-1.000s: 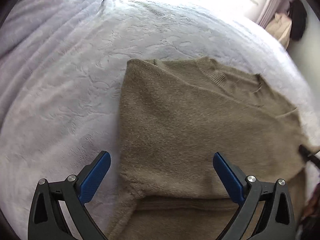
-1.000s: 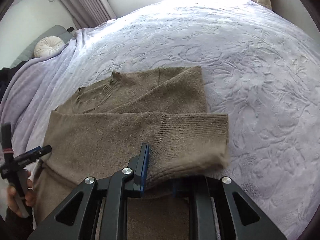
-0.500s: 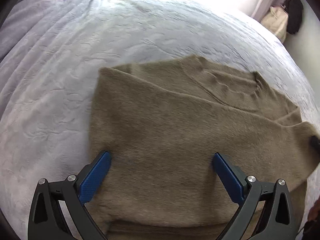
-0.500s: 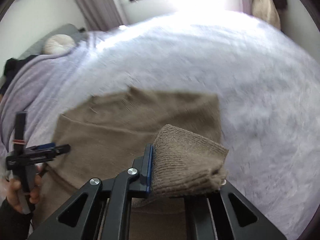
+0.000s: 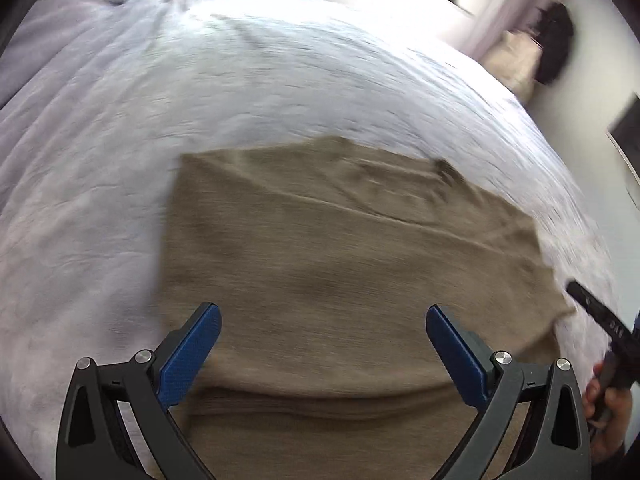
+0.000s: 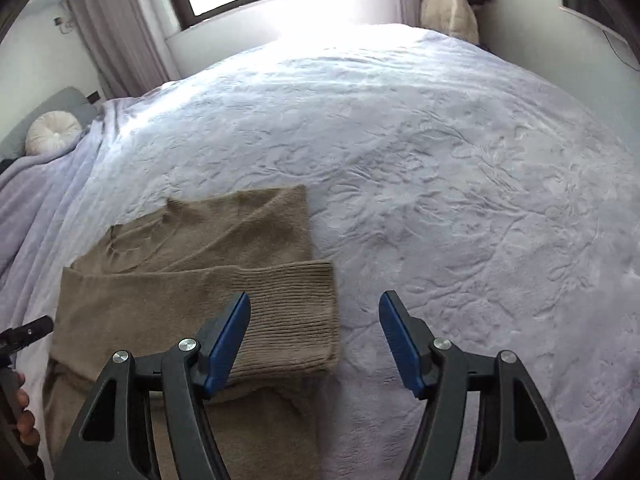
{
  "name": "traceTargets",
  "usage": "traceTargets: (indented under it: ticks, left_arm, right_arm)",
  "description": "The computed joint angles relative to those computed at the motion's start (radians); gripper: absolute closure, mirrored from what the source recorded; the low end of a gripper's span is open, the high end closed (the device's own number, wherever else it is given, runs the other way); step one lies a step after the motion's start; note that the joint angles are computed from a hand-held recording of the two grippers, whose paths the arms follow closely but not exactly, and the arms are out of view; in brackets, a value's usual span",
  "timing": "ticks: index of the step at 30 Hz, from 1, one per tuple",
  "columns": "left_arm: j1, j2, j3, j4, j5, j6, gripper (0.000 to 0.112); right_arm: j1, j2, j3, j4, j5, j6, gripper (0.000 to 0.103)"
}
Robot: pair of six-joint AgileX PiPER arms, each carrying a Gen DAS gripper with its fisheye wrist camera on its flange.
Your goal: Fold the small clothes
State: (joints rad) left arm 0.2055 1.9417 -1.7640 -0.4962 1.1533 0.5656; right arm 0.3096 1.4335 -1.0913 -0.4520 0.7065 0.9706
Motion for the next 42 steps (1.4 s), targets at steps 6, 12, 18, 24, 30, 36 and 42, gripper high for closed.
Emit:
traceTargets:
  ticks: [6,12,18,24,30,36,42]
  left_arm:
    - [-0.039,0.051,0.039,0.179,-0.114,-0.072,0.009]
    - [0.062,-0.128,0.187,0.199,-0.2,0.036,0.009]
    - [0.183,-0.277,0.377,-0.073,-0.027,0.288,0.009]
    - [0.1,-0.375,0.647,0.058,-0.203,0.278,0.009]
    - [0.296,-0.442,0.73,0.013,-0.171,0.535,0.009]
    - [0.502,-0.472,0.773,-0.016,-0.138,0.72,0.009]
    - [0.573,-0.587,0.773,-0.077,0.047,0.749,0.009]
  right_arm:
    - [0.187,0.183,-0.182,0.057,0.117,-0.25,0.029]
    - [0.178,0.128,-0.112,0.05,0.154,-0.156,0.028]
    - [0.4,0.038,-0.102,0.014,0.171,-0.087,0.026]
    - [0.578,0.183,-0.127,0.061,0.224,-0.117,0.027]
    - [0.671,-0.056,0.142,-0.004,0.212,0.027,0.026]
    - [0.807,-0.279,0.32,-0.054,0.326,0.172,0.026]
    - [1.01,-0.233,0.176,-0.122,0.506,0.242,0.025]
